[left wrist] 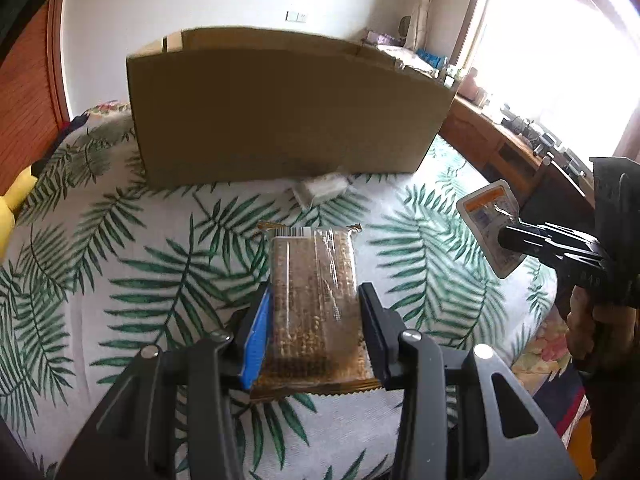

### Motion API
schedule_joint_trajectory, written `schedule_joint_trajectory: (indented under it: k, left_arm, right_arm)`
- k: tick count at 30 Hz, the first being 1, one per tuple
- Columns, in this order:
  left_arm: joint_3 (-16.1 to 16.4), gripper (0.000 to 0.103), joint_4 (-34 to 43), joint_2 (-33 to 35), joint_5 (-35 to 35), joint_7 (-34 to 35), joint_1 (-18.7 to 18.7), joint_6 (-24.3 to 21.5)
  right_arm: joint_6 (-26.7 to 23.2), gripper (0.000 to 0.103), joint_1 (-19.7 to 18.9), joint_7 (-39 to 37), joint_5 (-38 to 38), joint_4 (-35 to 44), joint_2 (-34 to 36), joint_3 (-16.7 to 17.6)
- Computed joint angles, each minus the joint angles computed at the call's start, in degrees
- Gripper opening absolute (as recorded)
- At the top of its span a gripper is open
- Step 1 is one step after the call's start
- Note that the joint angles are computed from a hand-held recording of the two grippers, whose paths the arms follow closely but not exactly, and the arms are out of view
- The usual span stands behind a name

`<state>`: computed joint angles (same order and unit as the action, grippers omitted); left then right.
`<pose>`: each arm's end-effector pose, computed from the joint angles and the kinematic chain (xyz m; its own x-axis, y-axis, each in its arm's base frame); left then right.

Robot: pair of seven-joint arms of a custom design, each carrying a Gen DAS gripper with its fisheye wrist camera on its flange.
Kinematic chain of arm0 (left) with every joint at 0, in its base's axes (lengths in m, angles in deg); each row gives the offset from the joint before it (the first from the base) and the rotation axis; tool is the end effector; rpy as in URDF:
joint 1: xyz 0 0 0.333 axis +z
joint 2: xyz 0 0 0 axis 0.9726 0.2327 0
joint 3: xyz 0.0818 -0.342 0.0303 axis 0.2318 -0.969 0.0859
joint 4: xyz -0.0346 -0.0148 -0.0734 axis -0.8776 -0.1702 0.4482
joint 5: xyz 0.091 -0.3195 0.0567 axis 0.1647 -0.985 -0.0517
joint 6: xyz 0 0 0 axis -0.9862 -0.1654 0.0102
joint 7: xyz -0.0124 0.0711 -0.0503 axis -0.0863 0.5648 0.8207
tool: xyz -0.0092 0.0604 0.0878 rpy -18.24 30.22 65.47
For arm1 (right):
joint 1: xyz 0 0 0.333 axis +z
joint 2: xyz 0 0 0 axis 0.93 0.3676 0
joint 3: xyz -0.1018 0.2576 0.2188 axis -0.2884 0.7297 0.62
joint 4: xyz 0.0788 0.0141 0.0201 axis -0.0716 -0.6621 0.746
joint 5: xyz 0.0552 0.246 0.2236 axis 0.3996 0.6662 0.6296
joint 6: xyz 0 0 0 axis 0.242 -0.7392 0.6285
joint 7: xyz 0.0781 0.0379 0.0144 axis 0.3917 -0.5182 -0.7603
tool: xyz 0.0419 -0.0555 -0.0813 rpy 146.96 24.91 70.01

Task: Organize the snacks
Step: 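Carry cracker pack and clear packet over the box with both tools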

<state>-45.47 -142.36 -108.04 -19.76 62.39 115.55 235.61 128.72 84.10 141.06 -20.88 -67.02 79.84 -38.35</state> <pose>0.3386 -0.2729 0.4397 0.0964 -0.9698 0.2240 -0.7181 -0.2236 -0.6591 0.4775 0.4515 0.4509 0.7467 -0.6349 -0.1983 -0.5574 -0.4345 -0.7075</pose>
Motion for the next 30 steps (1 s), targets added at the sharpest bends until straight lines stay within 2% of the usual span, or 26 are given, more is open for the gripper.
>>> schedule_joint_trajectory:
  k: [15,22,26,30]
  left_arm:
    - [11.07,0.041,3.59,-2.38,1.36,4.91,-5.25,-1.89]
    - [12.26,0.041,5.82,-2.37,2.36,6.18,-3.56,-2.17]
    - [11.53,0.041,7.65,-2.67,3.28,6.95,-1.34,-3.25]
    - [10.47,0.041,9.80,-2.53,4.74,7.03,1.49,-5.00]
  right_arm:
    - [-4.03,0.022,8.19,-1.78,-0.77,11.88,-0.06,-6.90]
    - [-6.08,0.022,12.07,-1.87,-1.12,17.82,2.36,-10.05]
    - [-7.56,0.022,14.09,-1.22,-1.63,20.74,3.61,-12.05]
    - [-10.12,0.022,17.16,0.89,-2.94,26.29,6.01,-15.67]
